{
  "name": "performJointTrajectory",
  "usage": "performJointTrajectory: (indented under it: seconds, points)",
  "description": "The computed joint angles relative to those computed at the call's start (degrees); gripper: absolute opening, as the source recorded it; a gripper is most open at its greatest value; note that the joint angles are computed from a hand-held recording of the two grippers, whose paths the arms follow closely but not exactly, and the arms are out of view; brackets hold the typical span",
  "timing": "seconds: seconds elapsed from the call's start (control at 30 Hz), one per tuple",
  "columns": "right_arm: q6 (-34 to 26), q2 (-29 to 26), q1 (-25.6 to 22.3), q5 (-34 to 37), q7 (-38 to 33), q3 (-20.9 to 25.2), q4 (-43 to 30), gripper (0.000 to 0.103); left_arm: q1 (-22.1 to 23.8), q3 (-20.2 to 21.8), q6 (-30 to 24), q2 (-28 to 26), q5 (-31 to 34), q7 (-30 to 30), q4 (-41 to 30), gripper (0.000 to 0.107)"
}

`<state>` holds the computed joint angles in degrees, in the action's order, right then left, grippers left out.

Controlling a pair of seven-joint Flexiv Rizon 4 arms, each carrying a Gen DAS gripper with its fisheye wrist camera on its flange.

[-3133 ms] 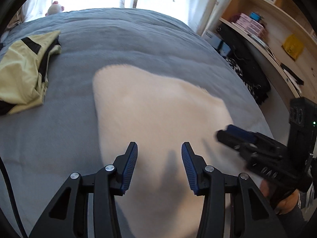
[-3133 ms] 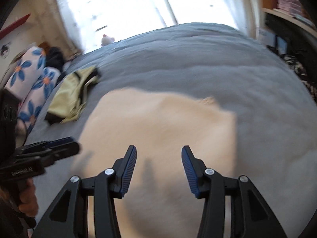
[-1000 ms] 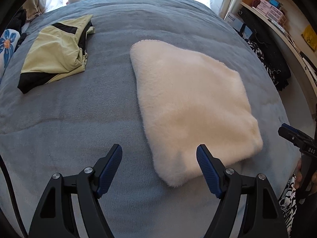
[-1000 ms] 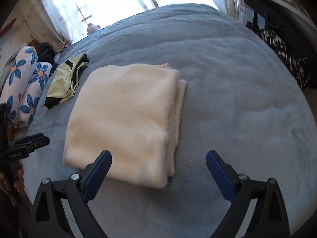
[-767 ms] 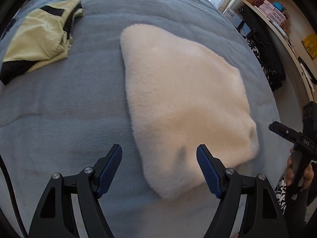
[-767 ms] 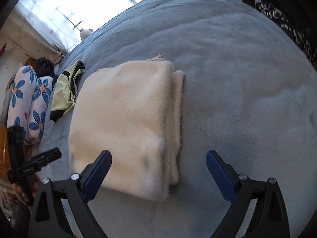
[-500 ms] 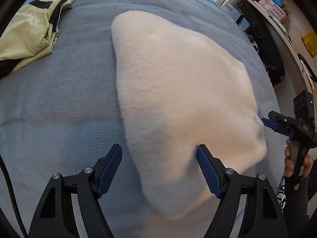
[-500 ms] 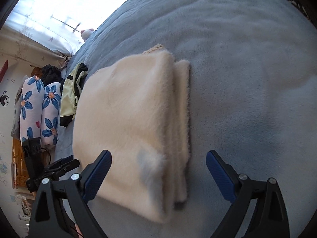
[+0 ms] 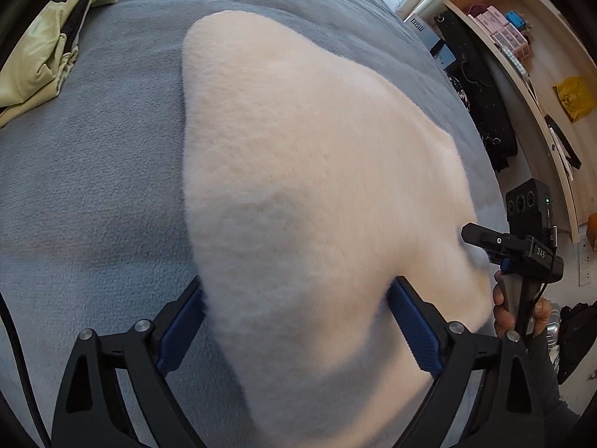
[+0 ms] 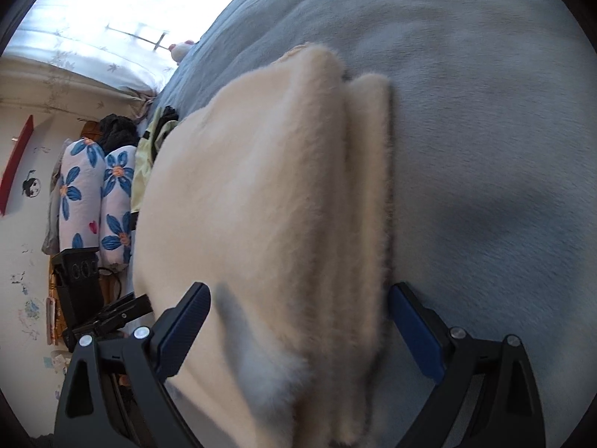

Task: Fold large clothes

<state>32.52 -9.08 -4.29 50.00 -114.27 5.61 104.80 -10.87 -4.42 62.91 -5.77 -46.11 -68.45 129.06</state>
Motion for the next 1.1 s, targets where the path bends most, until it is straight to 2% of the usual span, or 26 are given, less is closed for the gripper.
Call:
performJointTrajectory:
  seconds: [0.13, 0.43, 0.53, 0.7, 0.77, 0.87, 0.97, 1.03, 1.1]
  points:
    - [2.7, -1.1, 1.9, -1.9, 0.0, 1.0, -0.4, 0.099, -0.7, -1.2, 2.9, -1.5, -2.8, 1.8, 0.0, 0.103]
    - [2.0, -2.6, 1.8, -3.5, 0.3, 1.6, -1.4, 0.103, -1.7, -2.5, 5.2, -2.5, -8.6, 6.3, 0.5, 0.103]
    - [2.4, -2.5, 1.8, -3.7, 0.3, 1.8, -1.2, 0.103, -1.8, -2.5, 5.6, -2.6, -8.8, 6.6, 0.6, 0.103]
    - [3.6, -2.1, 2.1, -4.6, 0.2, 2.0, -0.6, 0.103, -2.5, -2.4, 8.0, -3.3, -4.9, 3.1, -0.2, 0.102]
    - [4.4, -1.6, 2.1, -4.3, -0.5, 2.2, -0.1, 0.099, -2.9, -2.2, 9.6, -3.3, -1.5, 0.7, -0.3, 0.096]
    - [3.5, -0.8, 1.5, -2.3, -1.9, 2.0, -0.1, 0.083, -2.8, -1.5, 10.5, -2.9, 4.4, -3.3, -0.6, 0.084]
    - [5.9, 0.8, 2.4, -3.0, -2.2, 2.1, 1.2, 0.069, -2.5, -0.8, 11.0, -2.3, 10.4, -6.6, -1.1, 0.073]
    - [7.9, 2.2, 3.2, -3.3, -2.1, 2.1, 2.1, 0.056, -2.8, 0.6, 11.1, -2.1, 18.0, -11.4, -2.3, 0.069]
    - [9.9, 3.4, 4.2, -4.2, -1.4, 2.1, 3.0, 0.051, -2.9, 1.5, 10.6, -1.8, 24.2, -15.6, -3.4, 0.066]
